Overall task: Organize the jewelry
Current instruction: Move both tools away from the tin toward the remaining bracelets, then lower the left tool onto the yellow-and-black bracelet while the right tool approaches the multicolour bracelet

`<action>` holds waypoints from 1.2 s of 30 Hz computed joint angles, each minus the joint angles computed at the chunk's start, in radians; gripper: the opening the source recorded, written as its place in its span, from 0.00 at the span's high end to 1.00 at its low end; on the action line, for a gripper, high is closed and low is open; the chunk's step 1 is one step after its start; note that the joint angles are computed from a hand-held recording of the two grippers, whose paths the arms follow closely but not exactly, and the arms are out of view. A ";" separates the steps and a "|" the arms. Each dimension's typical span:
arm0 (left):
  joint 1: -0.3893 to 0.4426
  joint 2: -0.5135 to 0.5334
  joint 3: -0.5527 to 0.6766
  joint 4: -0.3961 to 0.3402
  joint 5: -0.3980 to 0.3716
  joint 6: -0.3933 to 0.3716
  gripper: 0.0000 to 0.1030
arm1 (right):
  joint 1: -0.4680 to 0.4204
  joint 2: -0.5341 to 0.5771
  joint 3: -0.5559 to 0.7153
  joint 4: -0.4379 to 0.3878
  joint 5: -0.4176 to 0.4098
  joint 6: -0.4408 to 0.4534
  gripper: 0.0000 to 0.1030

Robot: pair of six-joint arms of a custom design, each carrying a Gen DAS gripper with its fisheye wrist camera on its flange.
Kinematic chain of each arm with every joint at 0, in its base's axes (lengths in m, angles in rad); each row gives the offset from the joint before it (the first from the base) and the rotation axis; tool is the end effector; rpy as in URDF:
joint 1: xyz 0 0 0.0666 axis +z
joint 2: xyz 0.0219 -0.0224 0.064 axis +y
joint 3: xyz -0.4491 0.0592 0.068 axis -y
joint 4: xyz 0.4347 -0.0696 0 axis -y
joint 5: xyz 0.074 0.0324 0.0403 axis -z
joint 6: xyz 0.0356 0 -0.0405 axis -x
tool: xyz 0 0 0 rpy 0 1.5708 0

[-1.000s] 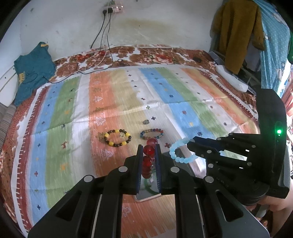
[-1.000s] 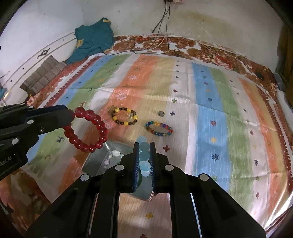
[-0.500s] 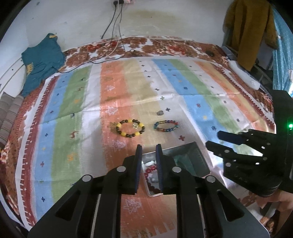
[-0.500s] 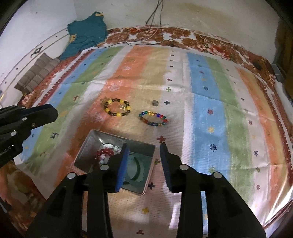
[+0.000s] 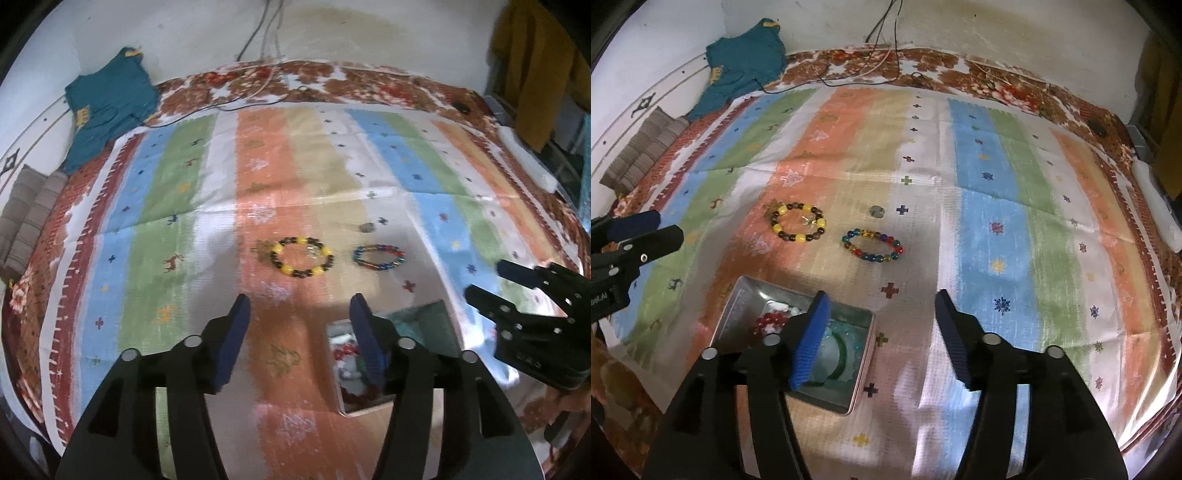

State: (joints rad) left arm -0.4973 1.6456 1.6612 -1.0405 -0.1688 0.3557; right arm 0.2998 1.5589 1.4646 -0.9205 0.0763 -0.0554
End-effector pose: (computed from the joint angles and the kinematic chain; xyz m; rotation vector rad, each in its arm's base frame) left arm 0.5426 -0.2882 0.4868 0.1213 2.5731 -0.0999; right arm 0.5502 0.1668 0.4464 -0.2867 2.5653 0.0332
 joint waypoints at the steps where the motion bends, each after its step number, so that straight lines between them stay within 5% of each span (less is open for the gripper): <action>1: 0.005 0.005 0.004 -0.004 0.001 0.003 0.39 | -0.001 0.007 0.006 -0.001 0.001 -0.001 0.35; 20: 0.047 0.127 0.126 -0.076 -0.051 -0.003 0.17 | -0.016 0.109 0.108 -0.046 0.029 -0.008 0.25; 36: 0.069 0.237 0.234 -0.157 -0.056 -0.004 0.15 | -0.027 0.200 0.198 -0.093 0.018 -0.010 0.22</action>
